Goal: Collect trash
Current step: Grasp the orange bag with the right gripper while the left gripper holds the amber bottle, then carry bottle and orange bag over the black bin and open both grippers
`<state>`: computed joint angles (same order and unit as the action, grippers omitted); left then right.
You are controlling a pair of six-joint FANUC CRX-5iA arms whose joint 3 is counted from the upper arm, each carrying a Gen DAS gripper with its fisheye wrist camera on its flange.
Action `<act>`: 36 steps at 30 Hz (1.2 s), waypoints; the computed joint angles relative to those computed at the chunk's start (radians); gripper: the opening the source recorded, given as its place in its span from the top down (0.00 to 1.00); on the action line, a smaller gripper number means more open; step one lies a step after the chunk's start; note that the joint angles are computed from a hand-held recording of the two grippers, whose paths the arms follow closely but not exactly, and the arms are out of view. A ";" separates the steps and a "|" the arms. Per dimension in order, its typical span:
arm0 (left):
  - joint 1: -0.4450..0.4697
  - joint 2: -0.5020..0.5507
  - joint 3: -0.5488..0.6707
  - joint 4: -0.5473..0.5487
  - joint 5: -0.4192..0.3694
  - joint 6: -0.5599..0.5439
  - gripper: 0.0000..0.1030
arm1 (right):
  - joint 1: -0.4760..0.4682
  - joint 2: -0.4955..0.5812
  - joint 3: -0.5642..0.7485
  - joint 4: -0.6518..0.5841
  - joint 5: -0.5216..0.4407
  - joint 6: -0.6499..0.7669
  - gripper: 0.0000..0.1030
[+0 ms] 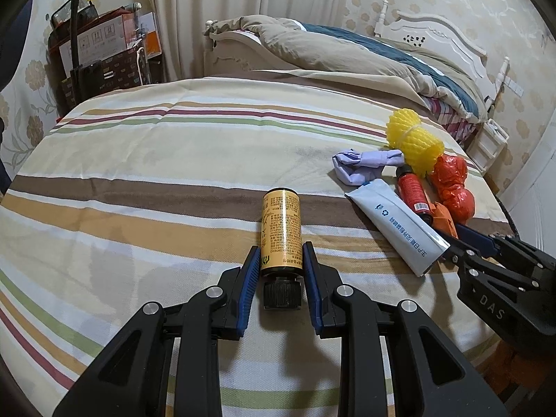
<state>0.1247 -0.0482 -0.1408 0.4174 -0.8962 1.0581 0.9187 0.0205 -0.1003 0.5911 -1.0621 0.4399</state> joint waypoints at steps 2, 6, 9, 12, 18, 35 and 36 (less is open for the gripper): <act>0.001 -0.001 -0.002 0.002 0.001 -0.002 0.73 | 0.006 -0.011 -0.012 0.006 -0.001 -0.010 0.70; 0.004 -0.013 -0.020 0.024 0.017 -0.027 0.73 | 0.022 -0.039 -0.042 0.024 -0.001 -0.036 0.70; 0.006 -0.022 -0.027 0.025 0.021 -0.028 0.73 | 0.032 -0.060 -0.065 0.037 -0.002 -0.055 0.70; 0.006 -0.032 -0.032 0.026 0.022 -0.026 0.73 | 0.039 -0.081 -0.086 0.050 -0.004 -0.075 0.70; 0.004 -0.059 -0.048 0.054 0.024 -0.046 0.73 | 0.051 -0.123 -0.126 0.083 -0.015 -0.123 0.71; -0.128 -0.078 -0.060 0.165 0.050 -0.126 0.73 | 0.031 -0.241 -0.221 0.187 -0.090 -0.245 0.71; -0.142 -0.075 -0.059 0.169 0.055 -0.131 0.73 | 0.025 -0.247 -0.225 0.191 -0.094 -0.248 0.71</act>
